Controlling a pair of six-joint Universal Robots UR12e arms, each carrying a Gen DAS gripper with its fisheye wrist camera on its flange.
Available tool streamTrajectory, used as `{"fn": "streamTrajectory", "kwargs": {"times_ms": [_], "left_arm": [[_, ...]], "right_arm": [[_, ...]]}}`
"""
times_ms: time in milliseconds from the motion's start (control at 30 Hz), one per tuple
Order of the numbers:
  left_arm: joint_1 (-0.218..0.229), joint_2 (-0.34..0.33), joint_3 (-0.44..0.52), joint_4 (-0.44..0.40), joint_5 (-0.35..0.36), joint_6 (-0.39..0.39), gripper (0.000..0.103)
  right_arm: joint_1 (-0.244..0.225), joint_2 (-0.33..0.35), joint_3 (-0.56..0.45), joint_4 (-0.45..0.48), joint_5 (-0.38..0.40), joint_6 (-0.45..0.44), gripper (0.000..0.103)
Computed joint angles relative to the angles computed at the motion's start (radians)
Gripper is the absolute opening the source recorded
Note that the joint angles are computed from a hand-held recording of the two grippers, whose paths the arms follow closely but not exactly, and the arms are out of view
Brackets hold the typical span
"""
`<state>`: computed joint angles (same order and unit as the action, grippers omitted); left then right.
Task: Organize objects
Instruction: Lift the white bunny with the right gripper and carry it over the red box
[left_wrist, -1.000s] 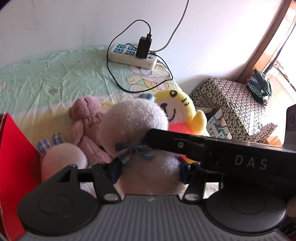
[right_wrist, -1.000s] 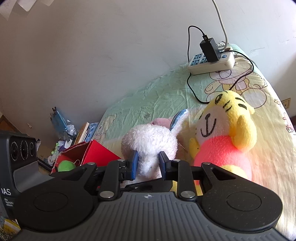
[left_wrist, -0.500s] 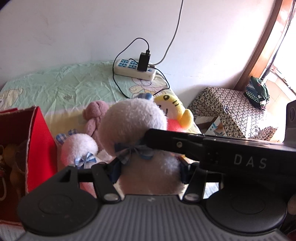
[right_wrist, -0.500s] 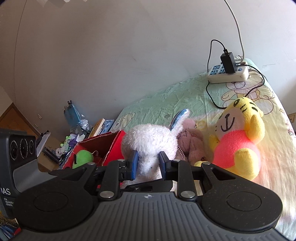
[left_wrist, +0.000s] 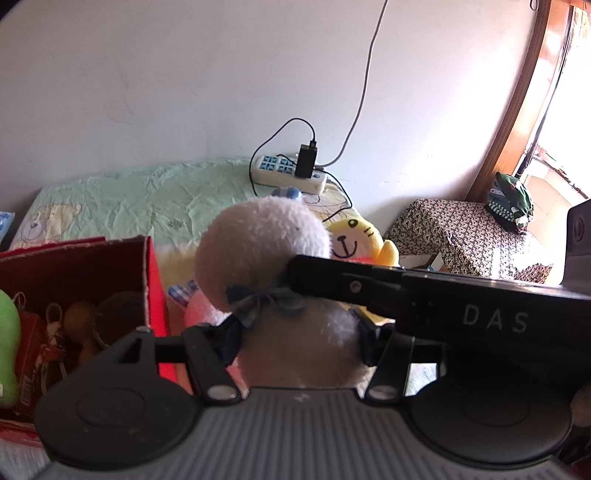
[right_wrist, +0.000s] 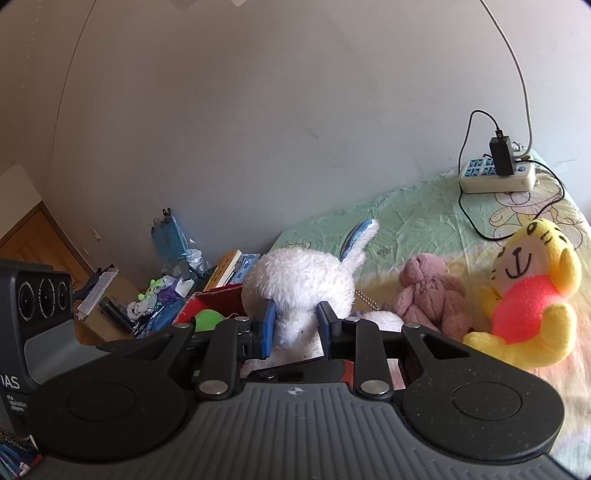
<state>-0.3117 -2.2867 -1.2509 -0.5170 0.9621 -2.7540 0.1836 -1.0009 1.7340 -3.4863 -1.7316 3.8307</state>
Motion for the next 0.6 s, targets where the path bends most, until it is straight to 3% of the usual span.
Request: {"fn": "streamTrajectory", "kwargs": {"times_ms": [233,600], "left_arm": [[0.053,-0.005,0.020,-0.002,-0.032,0.036,0.058],[0.121,-0.050,0.084,-0.053,-0.018,0.073,0.058]], "right_arm": [[0.035,0.061,-0.117,0.032,-0.028,-0.011,0.027],[0.059,0.173,-0.300,0.128,0.009,0.023,0.027]]}}
